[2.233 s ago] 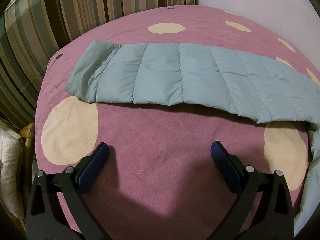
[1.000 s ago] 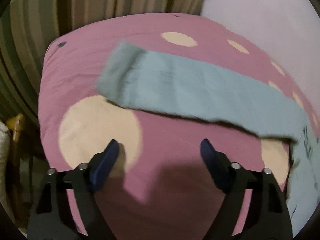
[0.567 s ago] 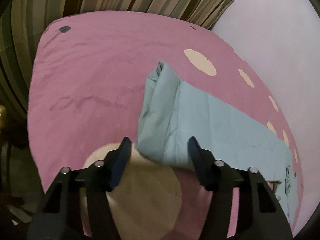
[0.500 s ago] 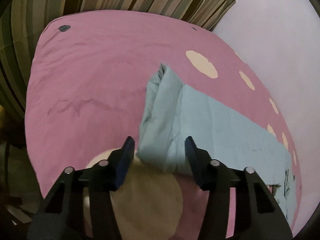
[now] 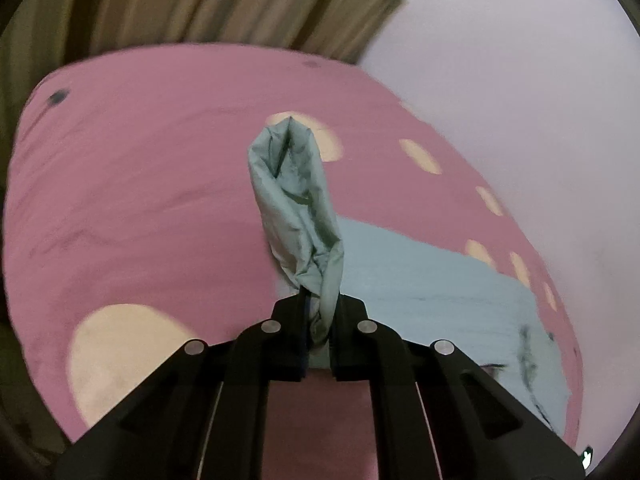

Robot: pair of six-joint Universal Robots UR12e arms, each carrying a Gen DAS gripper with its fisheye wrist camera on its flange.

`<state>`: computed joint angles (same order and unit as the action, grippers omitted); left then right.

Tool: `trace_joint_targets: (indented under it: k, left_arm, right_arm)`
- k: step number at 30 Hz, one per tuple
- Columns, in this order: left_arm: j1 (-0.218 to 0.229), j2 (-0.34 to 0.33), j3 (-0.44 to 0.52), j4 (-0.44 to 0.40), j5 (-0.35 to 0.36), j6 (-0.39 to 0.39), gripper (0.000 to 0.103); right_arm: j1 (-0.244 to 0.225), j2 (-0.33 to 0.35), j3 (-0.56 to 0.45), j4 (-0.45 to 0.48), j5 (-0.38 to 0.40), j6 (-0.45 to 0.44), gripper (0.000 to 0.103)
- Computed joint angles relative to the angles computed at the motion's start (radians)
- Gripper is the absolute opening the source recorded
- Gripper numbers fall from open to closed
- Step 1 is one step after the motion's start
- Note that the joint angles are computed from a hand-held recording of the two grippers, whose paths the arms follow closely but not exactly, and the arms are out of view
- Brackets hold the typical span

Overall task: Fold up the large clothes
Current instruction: 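Grasp the other sleeve edge with the left gripper, then fold the held side over the jacket body with the left gripper, release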

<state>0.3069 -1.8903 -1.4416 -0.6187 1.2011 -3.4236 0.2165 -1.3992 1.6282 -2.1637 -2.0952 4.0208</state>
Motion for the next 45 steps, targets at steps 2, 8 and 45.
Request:
trace_joint_targets:
  k: [2, 8, 45]
  left_arm:
    - [-0.023, -0.005, 0.021, 0.009, -0.022, 0.013, 0.006]
    - [-0.136, -0.049, 0.127, -0.018, -0.1, 0.114, 0.006]
    - [-0.577, -0.211, 0.345, -0.374, 0.014, 0.486, 0.038]
  right_arm:
    - [-0.001, 0.0, 0.001, -0.002, 0.001, 0.0, 0.085]
    - [-0.002, -0.003, 0.004, -0.006, 0.003, 0.001, 0.085]
    - [-0.002, -0.003, 0.011, -0.029, 0.011, 0.01, 0.087]
